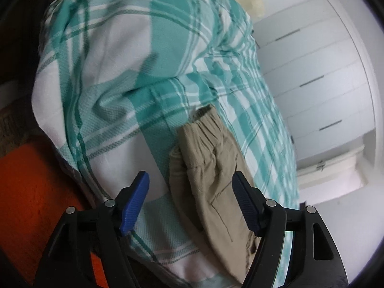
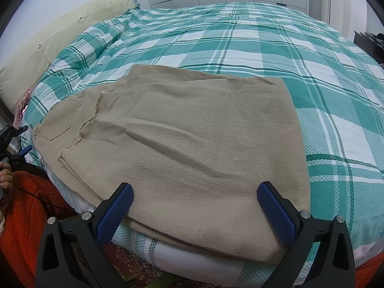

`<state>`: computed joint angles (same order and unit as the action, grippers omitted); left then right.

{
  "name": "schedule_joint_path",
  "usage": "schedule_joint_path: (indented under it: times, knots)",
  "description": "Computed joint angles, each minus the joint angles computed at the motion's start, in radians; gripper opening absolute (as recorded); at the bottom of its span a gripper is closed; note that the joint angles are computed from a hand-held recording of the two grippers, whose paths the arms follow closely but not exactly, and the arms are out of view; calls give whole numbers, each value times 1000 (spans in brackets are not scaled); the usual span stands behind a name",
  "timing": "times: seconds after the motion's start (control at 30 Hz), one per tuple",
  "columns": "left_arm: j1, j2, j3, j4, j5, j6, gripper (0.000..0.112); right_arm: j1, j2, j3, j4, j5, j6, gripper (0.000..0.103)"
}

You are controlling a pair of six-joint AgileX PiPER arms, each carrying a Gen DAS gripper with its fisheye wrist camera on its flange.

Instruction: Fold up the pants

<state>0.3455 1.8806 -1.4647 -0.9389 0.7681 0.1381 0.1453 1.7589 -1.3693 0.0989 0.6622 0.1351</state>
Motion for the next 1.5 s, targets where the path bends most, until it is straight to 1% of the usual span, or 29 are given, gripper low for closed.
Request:
schedule_joint_path:
  times: [0.1, 0.23, 0.3, 0.33, 0.37, 0.4, 0.43, 0.47, 0.53, 0.6, 0.63, 0.7, 0.73, 0.8, 0.87, 0.9, 0.97, 1.07, 1.27, 1.43, 1.47, 1.5]
  knots:
    - [4, 37, -24, -17, 52, 4, 73, -1, 1, 0, 0, -2, -2, 103]
    - [-23, 67, -60, -5, 70, 4, 73, -2, 2, -1, -5, -1, 2, 103]
    - [-39, 79, -81, 10, 65, -3, 66, -2, 2, -1, -3, -2, 0, 103]
    - [-41, 84, -89, 12, 66, -3, 56, -2, 2, -1, -3, -2, 0, 103]
    - [-48, 89, -99, 30, 63, -17, 51, -5, 3, -2, 0, -2, -7, 103]
    - [-51, 94, -108, 41, 60, -26, 48, -3, 3, -2, -2, -1, -3, 103]
    - [-53, 97, -111, 53, 57, -34, 42, -5, 3, -3, 0, 0, -6, 103]
    - [-53, 103, -114, 56, 58, -42, 41, -4, 2, -3, -2, 1, -4, 103]
    - [-45, 114, -113, 25, 65, -31, 41, -5, 2, -3, -1, 0, -5, 103]
    - [-46, 133, -126, 3, 74, -22, 51, -2, 1, -2, -6, 0, 0, 103]
    - [-45, 151, -139, -23, 93, -3, 62, -2, 1, -1, -6, -1, 1, 103]
    - [-54, 177, -158, -32, 112, 1, 63, -3, 1, -1, -5, -1, -2, 103]
    - [-58, 178, -160, -26, 112, 0, 56, -2, 1, -1, -7, -1, 1, 103]
    - [-66, 167, -147, -20, 90, 3, 48, -3, 0, -3, -9, 2, 0, 103]
    - [-58, 156, -128, -47, 87, 24, 31, -8, 0, -3, 0, 2, -10, 103]
    - [-55, 149, -117, -58, 84, 33, 28, -3, -1, -1, -6, 0, -2, 103]
    - [-49, 138, -100, -80, 77, 49, 18, 0, -2, -1, -8, 0, 1, 103]
    - [-57, 101, -79, -61, 55, 42, 13, 2, -2, -1, -10, 0, 5, 103]
    - [-102, 35, -117, -20, 50, 17, 10, -7, -11, -8, 23, 17, -15, 103]
    - [-177, -2, -239, 39, 95, -33, 10, -41, -41, -2, 118, 28, -57, 102]
    - [-200, -8, -273, 56, 108, -45, 10, -47, -51, 2, 130, 23, -57, 101]
    - [-219, -13, -300, 69, 118, -52, 10, -52, -73, 16, 128, -1, -40, 100]
